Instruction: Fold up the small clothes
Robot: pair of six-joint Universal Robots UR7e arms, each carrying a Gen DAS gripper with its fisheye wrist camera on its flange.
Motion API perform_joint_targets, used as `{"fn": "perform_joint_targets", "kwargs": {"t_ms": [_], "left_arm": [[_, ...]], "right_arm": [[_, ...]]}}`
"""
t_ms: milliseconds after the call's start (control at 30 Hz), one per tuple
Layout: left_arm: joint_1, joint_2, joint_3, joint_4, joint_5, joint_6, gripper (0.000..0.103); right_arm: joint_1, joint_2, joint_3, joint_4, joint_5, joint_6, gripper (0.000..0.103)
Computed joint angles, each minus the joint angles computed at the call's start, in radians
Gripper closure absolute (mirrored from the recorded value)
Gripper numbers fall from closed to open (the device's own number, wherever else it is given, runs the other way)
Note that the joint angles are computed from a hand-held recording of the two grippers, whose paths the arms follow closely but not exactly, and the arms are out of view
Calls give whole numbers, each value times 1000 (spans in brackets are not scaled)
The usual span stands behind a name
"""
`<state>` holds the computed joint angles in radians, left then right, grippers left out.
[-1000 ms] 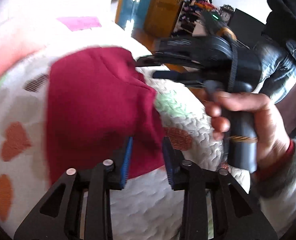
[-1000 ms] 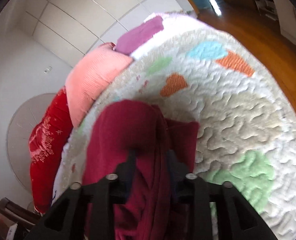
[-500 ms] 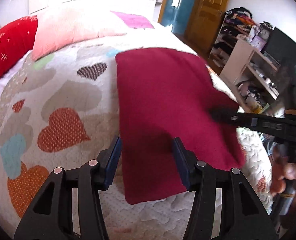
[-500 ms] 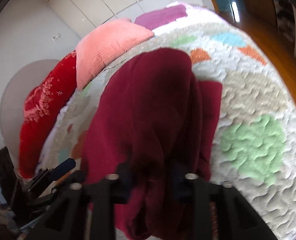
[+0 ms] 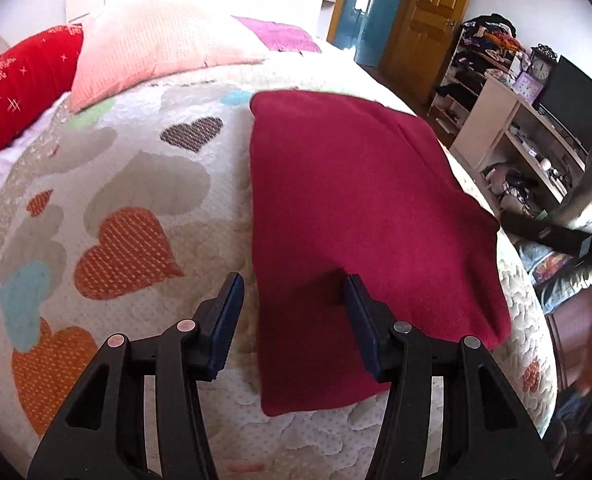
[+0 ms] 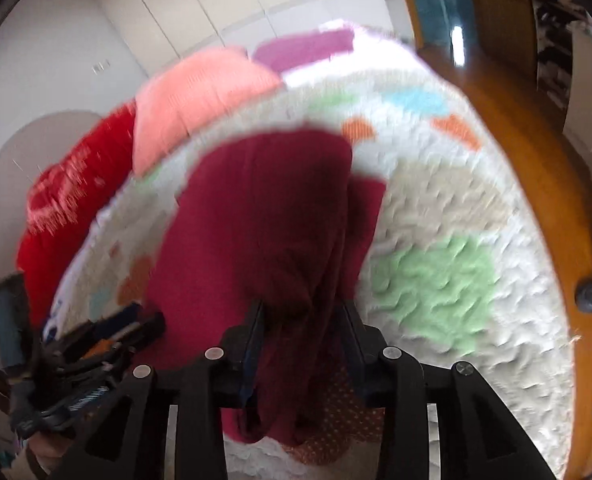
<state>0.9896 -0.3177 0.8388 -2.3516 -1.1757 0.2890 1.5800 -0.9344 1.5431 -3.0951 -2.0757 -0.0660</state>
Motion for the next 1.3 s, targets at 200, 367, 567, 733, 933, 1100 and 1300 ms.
{"fn": "perform_joint_targets", "kwargs": {"t_ms": [200,367,567,733,933,1100,1300], "left_arm": [[2,50,-95,26,16,-29,51],[7,119,-210,79,18,-43,40],[16,152,-261,106,-1,-67,31],[15,134,-233,96,0,-63,31],[16,135,-234,96,4,-61,27],[27,159,-294,174,-29,-72,20],[60,310,-635,429,-145,-138,16]], "right_arm": [[37,57,-103,-40,-4,-130,67],[22,193,-335,113,-75,-143,67],[-36,223,-393,180,-45,-54,67],[-12,159,-298,154,-38,-25,63],[2,98,-149,67,-29,-27,41],[-27,114,-131,96,-27,9,39],[-68,68,-71,-13,90,61,25]]}}
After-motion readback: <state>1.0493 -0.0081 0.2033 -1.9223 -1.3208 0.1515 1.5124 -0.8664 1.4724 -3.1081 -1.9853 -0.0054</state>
